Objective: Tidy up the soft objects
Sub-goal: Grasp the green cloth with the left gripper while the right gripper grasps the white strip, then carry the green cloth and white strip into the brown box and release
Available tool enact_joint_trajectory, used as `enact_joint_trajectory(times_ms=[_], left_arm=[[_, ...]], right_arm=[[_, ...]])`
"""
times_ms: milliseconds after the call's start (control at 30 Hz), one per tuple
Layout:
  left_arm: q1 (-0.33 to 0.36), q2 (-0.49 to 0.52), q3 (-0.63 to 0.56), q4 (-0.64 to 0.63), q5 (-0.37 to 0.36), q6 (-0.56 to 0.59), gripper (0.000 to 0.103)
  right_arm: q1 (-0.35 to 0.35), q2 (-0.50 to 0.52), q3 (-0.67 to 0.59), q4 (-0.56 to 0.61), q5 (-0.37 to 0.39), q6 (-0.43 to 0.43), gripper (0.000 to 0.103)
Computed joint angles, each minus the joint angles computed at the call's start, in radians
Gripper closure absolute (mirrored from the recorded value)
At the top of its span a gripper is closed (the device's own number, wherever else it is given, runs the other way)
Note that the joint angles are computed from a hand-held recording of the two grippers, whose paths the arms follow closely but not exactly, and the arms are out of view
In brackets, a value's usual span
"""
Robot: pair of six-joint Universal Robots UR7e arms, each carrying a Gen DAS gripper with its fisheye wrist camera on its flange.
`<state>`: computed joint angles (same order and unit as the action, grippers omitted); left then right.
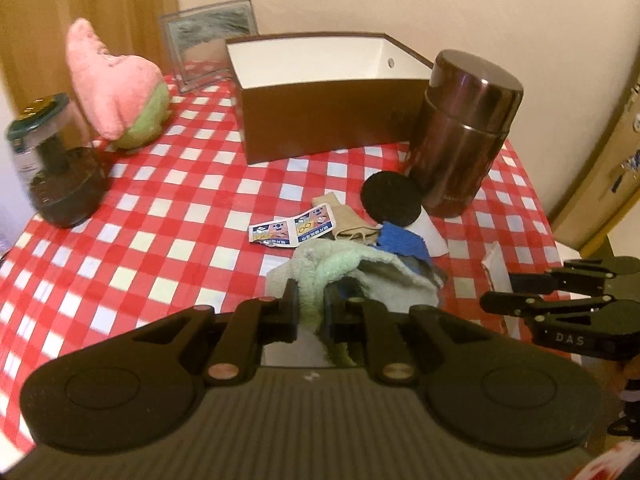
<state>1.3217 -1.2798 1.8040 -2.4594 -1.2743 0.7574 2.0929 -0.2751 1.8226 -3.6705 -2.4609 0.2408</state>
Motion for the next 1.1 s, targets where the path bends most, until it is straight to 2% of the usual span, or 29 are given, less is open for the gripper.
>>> enact_joint_trajectory(times_ms=[133, 333, 467, 567, 667, 800, 1100], left_arm=[[-0.038, -0.099, 0.133, -0.095, 0.044, -0.078, 0.091], [-0.140, -0.278, 0.367, -0.209, 0.149, -0.244, 0.091], [-0.230, -0.380, 0.463, -0.170, 0.201, -0.385, 0.091], [-0.295, -0.427, 0.496, -0.139, 0.218, -0.438, 0.091], [-0.346, -0.440, 0.515, -0.141, 0.228, -0.455, 0.091], [-0.375, -0.416, 0.515, -0.168, 0.216, -0.454, 0.091], [-0.348, -0.291, 0.442, -0.240, 0.136, -0.380, 0.091]], right_arm=[[0.013, -0.044, 0.090, -0.041, 0.032, -0.022, 0.069], [0.031, -0.132, 0.261, -0.132, 0.109, -0.079, 0.069], [0.056, -0.195, 0.350, -0.135, 0.126, -0.071, 0.069], [0.070, -0.238, 0.396, -0.133, 0.137, -0.050, 0.069], [0.078, -0.270, 0.425, -0.141, 0.136, -0.046, 0.069], [0.067, -0.306, 0.450, -0.144, 0.132, -0.035, 0.069], [0.037, -0.364, 0.453, -0.158, 0.059, -0.039, 0.069]])
